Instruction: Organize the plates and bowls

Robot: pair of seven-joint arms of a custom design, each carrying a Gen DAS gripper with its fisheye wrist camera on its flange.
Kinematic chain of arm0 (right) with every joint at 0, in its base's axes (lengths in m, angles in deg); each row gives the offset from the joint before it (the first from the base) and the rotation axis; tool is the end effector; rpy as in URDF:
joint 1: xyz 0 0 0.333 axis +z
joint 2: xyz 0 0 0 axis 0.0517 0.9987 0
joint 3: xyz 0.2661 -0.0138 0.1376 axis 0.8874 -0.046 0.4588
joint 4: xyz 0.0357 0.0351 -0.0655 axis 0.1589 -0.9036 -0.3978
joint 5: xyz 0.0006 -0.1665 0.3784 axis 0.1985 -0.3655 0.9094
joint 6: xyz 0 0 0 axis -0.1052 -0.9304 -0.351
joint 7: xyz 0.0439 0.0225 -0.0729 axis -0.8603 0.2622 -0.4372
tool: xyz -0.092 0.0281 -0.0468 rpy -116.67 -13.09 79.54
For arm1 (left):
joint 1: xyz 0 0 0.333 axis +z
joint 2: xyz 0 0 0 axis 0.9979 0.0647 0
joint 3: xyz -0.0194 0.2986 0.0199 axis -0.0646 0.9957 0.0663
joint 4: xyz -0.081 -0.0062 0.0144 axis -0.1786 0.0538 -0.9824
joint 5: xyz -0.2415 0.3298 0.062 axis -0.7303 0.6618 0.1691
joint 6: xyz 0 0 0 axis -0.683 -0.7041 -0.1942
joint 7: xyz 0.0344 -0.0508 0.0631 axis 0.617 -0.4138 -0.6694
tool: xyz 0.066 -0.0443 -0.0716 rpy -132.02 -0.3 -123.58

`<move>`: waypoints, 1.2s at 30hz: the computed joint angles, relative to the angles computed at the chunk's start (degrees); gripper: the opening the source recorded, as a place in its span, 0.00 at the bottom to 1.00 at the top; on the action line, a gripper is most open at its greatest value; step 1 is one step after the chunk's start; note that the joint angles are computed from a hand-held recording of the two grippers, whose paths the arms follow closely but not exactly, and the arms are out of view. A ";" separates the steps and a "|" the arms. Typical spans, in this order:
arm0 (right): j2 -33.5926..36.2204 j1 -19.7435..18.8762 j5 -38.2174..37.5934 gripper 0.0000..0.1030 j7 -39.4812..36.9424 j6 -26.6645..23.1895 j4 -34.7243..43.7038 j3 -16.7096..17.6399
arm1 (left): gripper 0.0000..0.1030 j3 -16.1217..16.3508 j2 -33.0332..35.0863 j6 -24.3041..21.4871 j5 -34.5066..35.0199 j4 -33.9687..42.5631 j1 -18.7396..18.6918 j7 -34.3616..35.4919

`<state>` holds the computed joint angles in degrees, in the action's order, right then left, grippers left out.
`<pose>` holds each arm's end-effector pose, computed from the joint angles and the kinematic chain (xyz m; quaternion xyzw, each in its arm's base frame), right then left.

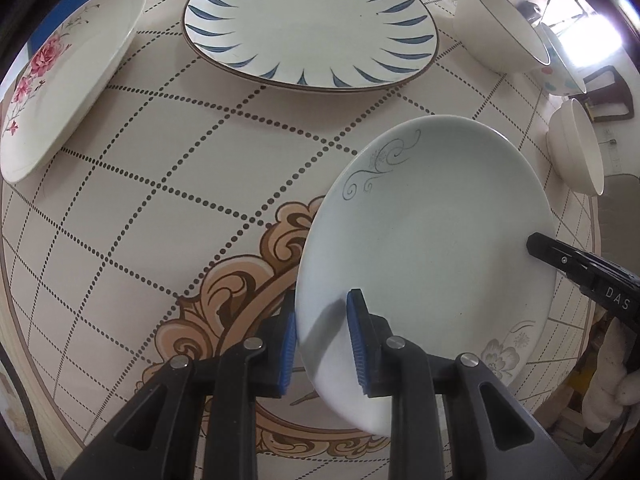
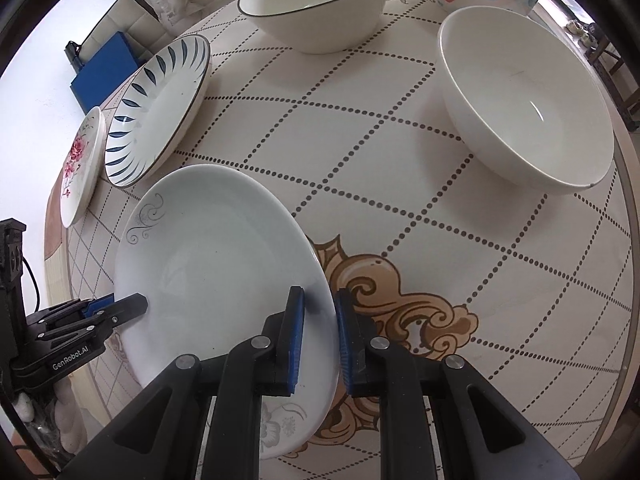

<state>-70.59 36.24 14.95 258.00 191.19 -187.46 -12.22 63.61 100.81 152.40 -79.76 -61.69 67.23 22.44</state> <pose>0.3546 0.3897 0.3809 -0.4326 0.8913 0.0313 0.1318 0.5171 -0.3638 0.3661 0.4295 -0.8996 0.0353 0.0706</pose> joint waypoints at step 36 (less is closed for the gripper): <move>10.55 -1.51 -6.27 0.71 -9.18 -4.75 22.95 -2.05 | 0.29 4.35 -3.60 4.19 -3.55 8.02 6.61 -4.84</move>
<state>-60.04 34.72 8.68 248.82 186.44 -164.51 -14.27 67.96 97.20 156.59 -83.31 -53.66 73.83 17.59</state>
